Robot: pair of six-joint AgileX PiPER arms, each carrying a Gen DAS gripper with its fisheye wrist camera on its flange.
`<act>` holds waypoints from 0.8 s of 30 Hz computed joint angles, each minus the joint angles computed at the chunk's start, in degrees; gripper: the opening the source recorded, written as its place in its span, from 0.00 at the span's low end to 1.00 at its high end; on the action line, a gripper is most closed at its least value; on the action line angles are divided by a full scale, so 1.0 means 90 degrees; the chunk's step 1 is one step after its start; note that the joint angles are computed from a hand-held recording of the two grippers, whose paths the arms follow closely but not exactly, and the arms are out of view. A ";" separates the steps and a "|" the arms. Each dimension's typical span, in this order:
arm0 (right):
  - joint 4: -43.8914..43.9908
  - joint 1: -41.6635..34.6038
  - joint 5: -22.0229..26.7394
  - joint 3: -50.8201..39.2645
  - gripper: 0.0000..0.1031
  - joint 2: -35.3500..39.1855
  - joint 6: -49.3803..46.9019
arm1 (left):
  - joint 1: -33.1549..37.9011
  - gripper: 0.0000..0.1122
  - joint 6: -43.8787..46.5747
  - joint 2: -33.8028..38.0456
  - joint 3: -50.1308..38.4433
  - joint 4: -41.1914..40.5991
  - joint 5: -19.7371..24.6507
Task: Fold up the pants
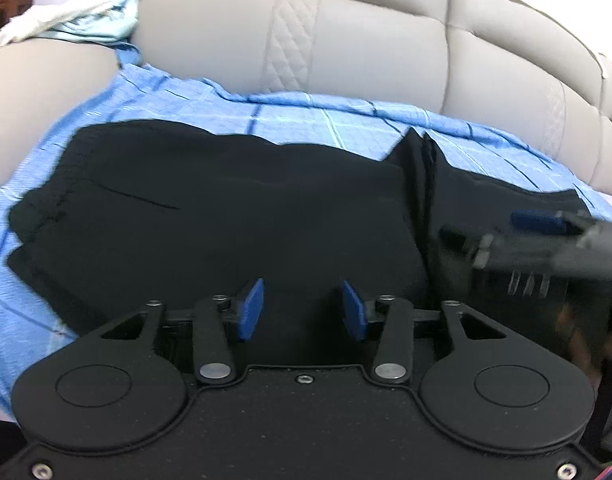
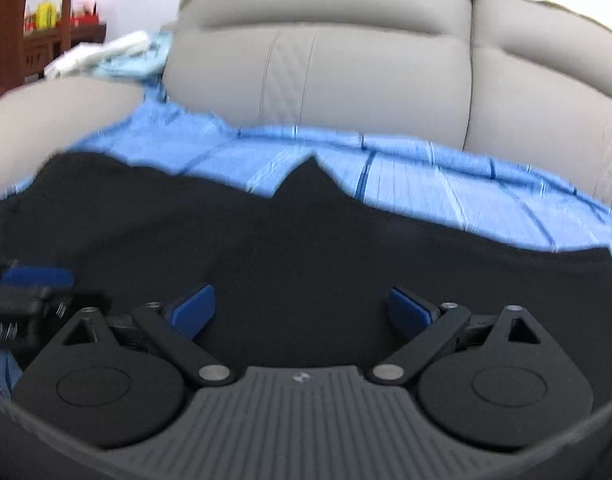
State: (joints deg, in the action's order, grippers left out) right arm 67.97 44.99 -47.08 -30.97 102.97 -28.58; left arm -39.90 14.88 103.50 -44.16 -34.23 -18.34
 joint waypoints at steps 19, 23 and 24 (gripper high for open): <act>0.0050 -0.0875 0.0463 -0.1701 0.62 0.0886 -0.1446 | 0.1512 0.47 -0.1661 -0.0849 0.1146 -0.0332 -0.0626; -0.0046 -0.0588 0.0164 -0.1298 0.66 0.0629 -0.1150 | 0.2164 0.55 -0.3174 -0.0419 0.0852 0.0925 -0.0475; 0.0068 -0.0492 0.0053 -0.1249 0.67 0.0606 -0.1216 | 0.2262 0.56 -0.3507 -0.0284 0.0744 0.1255 -0.0407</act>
